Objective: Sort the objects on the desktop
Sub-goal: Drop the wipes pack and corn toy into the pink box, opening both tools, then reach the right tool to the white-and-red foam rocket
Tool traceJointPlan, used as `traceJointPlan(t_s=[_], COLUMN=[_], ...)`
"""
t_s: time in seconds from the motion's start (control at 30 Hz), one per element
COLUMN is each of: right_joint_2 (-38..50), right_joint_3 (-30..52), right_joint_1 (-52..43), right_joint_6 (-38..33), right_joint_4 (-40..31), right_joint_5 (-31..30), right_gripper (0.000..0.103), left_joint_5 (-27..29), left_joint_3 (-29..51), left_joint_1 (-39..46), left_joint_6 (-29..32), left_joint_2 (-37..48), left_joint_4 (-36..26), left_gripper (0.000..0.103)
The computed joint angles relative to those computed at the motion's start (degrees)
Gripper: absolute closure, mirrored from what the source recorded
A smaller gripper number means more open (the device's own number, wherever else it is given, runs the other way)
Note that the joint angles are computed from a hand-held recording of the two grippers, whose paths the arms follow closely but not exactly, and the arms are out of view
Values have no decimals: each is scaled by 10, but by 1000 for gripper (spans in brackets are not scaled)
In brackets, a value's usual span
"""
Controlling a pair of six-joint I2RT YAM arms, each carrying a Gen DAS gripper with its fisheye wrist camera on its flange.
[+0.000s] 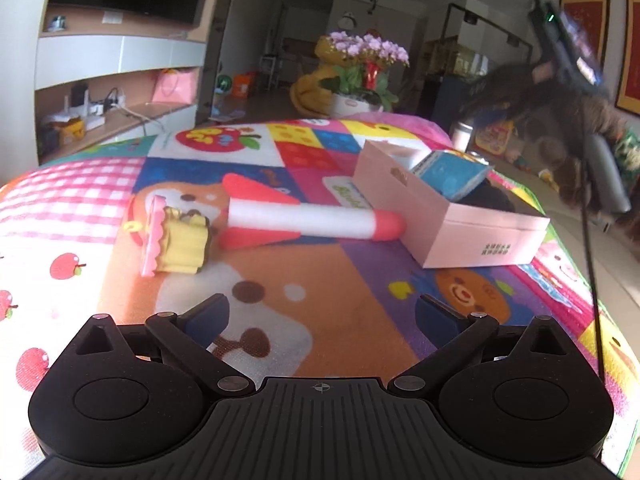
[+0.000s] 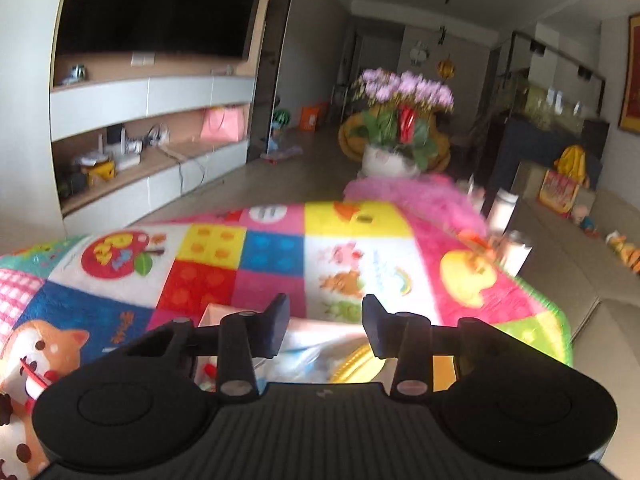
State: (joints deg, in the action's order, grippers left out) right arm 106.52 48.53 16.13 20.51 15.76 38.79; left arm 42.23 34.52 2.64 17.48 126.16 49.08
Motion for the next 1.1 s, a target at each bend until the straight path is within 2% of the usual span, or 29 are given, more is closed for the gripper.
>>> traceJointPlan(t_s=[0.1, 0.13, 0.23, 0.27, 0.33, 0.37, 0.47, 0.57, 0.63, 0.7, 0.73, 0.8, 0.93, 1.03, 1.1], right_joint_2=[52, 69, 80, 74, 63, 61, 63, 52, 38, 18, 8, -3, 32, 71, 109], right_joint_3=[43, 53, 27, 21, 6, -11, -45, -34, -30, -46, -58, -63, 0, 69, 121], right_joint_1=[-26, -32, -30, -36, -53, -54, -13, -4, 14, 48, 67, 107, 156, 152, 140], right_joint_6=[38, 46, 51, 70, 115, 126, 108, 123, 143, 128, 110, 64, 11, 19, 27], right_joint_4=[-52, -68, -51, -68, -96, -85, -37, -58, -77, -50, -24, 11, 8, -27, -53], right_joint_5=[-79, -86, -44, -46, -97, -119, -65, -39, 21, 66, 69, 64, 8, -72, -128], right_gripper=[64, 64, 64, 64, 64, 64, 64, 64, 55, 44, 39, 38, 36, 35, 31], left_joint_5=[15, 16, 20, 20, 21, 19, 11, 5, 0, -9, -13, -21, -38, -33, -25], left_joint_3=[-1, -3, -3, -2, 0, 1, 0, -3, 1, 4, 3, -2, -17, -23, -22], left_joint_1=[4, 5, 5, 4, 4, 3, 0, -1, -3, -6, -7, -8, -9, -6, -2], left_joint_6=[-5, -6, -5, -4, -4, -5, -5, -7, -10, -14, -16, -22, -28, -21, -16], left_joint_2=[5, 5, 5, 5, 4, 5, 5, 6, 7, 7, 6, 5, 4, 1, 0], left_joint_4=[8, 13, 12, 10, 4, 3, 5, 12, 5, -1, -1, 10, 39, 43, 35], left_gripper=[1, 1, 1, 1, 1, 1, 1, 1, 0, 0, 0, 0, 0, 0, 0])
